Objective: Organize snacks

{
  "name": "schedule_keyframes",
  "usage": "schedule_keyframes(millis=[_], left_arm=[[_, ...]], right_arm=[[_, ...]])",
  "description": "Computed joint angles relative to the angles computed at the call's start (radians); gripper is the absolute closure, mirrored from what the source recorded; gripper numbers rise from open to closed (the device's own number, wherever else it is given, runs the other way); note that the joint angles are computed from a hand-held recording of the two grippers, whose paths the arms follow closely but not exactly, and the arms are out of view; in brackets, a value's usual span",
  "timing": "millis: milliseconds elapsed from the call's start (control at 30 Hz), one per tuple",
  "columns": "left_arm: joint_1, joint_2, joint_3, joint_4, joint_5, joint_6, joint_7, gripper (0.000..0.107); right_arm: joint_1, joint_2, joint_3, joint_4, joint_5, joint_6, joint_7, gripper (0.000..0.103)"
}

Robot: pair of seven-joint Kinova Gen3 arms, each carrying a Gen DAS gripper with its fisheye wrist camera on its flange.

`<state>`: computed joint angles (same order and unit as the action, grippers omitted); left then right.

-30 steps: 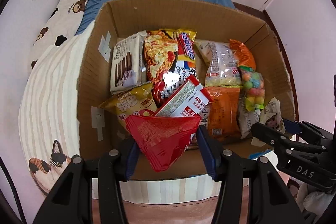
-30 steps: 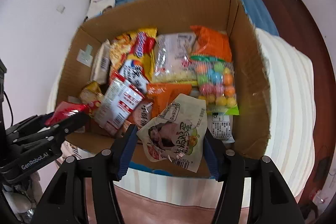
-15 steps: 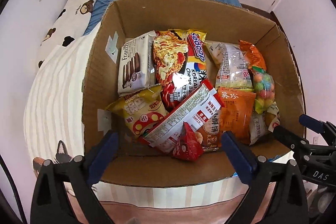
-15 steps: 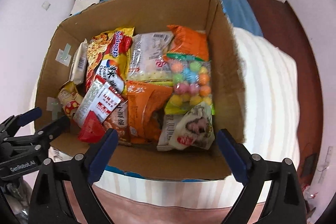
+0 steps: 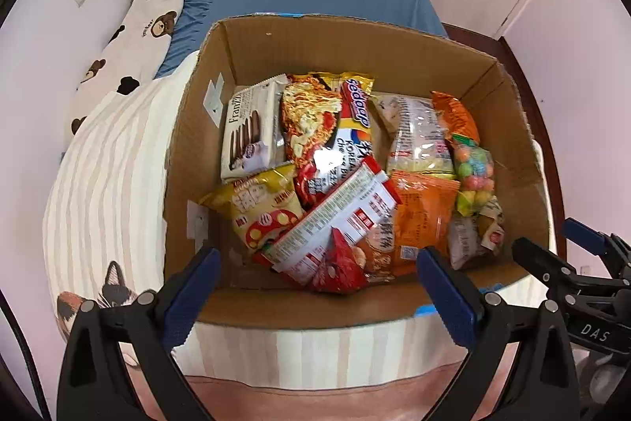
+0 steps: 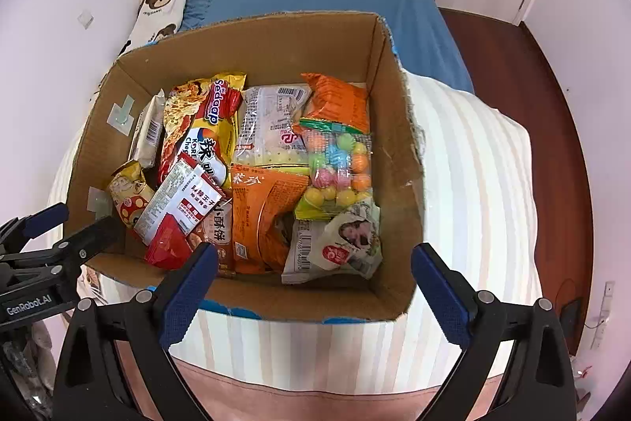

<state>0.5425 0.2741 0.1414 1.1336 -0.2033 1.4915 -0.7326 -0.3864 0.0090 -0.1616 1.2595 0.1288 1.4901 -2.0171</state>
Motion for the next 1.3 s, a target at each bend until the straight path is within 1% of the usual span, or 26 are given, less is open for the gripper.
schedule_keyframes(millis=[133,200,267,333,433,567,700,767,900,1033,1133,1300], left_arm=[[0.057,-0.034,0.005,0.014,-0.077,0.006,0.069,0.006],[0.081,-0.057,0.012,0.025,-0.114,0.005,0.108,0.006],[0.121,-0.07,0.026,0.019,-0.18,0.035,0.154,0.006],[0.15,-0.083,0.042,0.009,-0.224,0.06,0.179,0.006],[0.223,-0.081,0.069,-0.033,-0.316,0.147,0.22,0.006],[0.309,-0.11,0.102,-0.052,-0.396,0.203,0.286,0.006],[0.378,-0.131,0.142,-0.075,-0.456,0.256,0.349,0.006],[0.42,-0.133,0.164,-0.091,-0.497,0.294,0.37,0.006],[0.499,-0.129,0.188,-0.13,-0.563,0.375,0.416,0.006],[0.582,-0.119,0.203,-0.171,-0.64,0.457,0.451,0.006],[0.649,-0.107,0.202,-0.207,-0.699,0.519,0.472,0.006],[0.738,-0.094,0.195,-0.252,-0.751,0.58,0.502,0.006]], right_arm=[[-0.001,-0.046,-0.01,0.027,0.006,-0.018,-0.007,0.003],[-0.005,-0.073,-0.026,0.041,0.032,-0.024,-0.022,0.003],[-0.008,-0.1,-0.043,0.048,0.052,-0.024,-0.033,0.003],[-0.007,-0.134,-0.061,0.055,0.068,-0.024,-0.047,0.003],[-0.001,-0.195,-0.1,0.065,0.098,-0.021,-0.073,0.003],[0.022,-0.283,-0.176,0.068,0.136,-0.003,-0.1,0.003],[0.067,-0.367,-0.246,0.043,0.135,0.035,-0.109,0.002],[0.102,-0.405,-0.298,0.023,0.152,0.062,-0.108,0.001],[0.164,-0.46,-0.356,-0.02,0.143,0.103,-0.091,0.001],[0.217,-0.512,-0.378,-0.068,0.097,0.138,-0.076,0.001],[0.264,-0.546,-0.391,-0.107,0.07,0.165,-0.055,0.001],[0.333,-0.593,-0.391,-0.175,0.014,0.203,-0.006,0.001]])
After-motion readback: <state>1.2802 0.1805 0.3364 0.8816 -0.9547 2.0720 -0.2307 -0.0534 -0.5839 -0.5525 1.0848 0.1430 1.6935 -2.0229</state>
